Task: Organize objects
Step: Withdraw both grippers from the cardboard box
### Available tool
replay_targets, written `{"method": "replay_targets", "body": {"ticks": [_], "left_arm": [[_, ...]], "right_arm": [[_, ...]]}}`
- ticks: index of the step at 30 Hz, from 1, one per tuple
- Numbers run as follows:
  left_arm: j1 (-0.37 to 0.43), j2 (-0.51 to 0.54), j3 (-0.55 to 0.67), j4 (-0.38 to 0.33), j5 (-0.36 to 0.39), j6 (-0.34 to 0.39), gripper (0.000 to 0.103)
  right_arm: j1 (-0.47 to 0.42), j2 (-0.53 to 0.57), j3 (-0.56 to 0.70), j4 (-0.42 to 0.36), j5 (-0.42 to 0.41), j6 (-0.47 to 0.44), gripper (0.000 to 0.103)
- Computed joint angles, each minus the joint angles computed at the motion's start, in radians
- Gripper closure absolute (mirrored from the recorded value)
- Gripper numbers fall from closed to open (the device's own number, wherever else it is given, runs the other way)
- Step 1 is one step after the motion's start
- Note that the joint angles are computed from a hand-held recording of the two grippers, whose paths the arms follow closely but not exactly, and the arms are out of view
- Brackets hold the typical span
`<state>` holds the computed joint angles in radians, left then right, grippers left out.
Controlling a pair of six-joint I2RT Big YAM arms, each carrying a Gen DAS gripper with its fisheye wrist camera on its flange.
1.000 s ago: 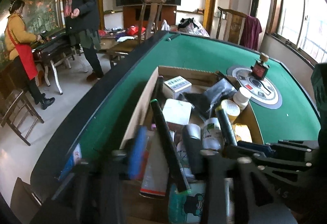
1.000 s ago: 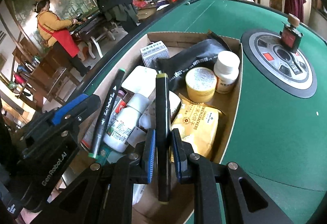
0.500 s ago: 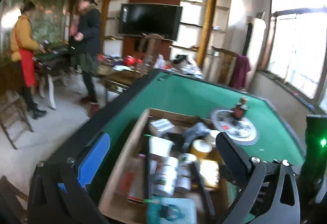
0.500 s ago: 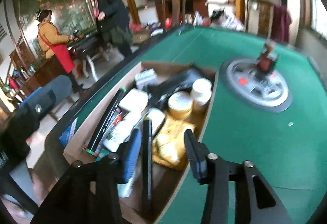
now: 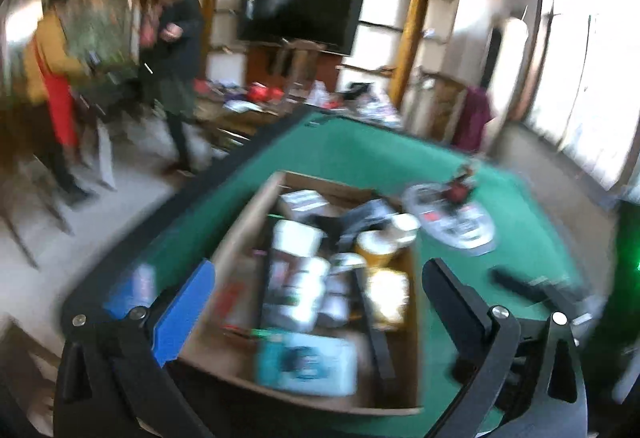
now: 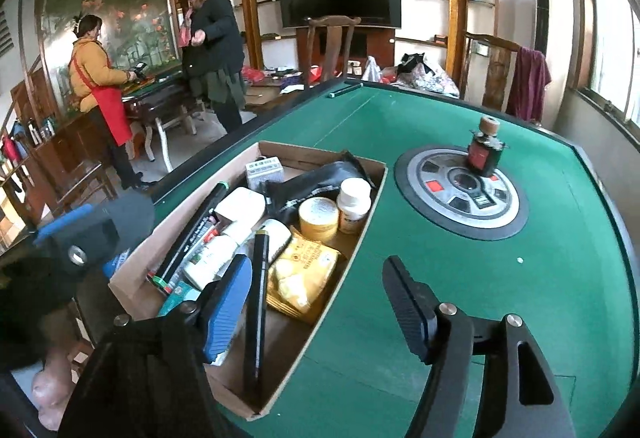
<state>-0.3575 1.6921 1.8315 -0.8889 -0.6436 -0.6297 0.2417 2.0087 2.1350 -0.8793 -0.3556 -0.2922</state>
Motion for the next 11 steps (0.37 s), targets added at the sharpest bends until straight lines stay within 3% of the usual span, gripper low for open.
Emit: {"method": "replay_targets", "body": {"ticks": [6,11], "left_arm": [[-0.027,0.022,0.047,-0.135,-0.182,-0.071,0.000],[-0.032,0.017,0.061,-0.182,-0.219,-0.116,0.000]], "right_arm": [[0.008,-0.040,-0.061,0.043,0.024,-0.031,0.016],[0.012,-0.059,-0.086,0.061,0.021,-0.046,0.011]]}}
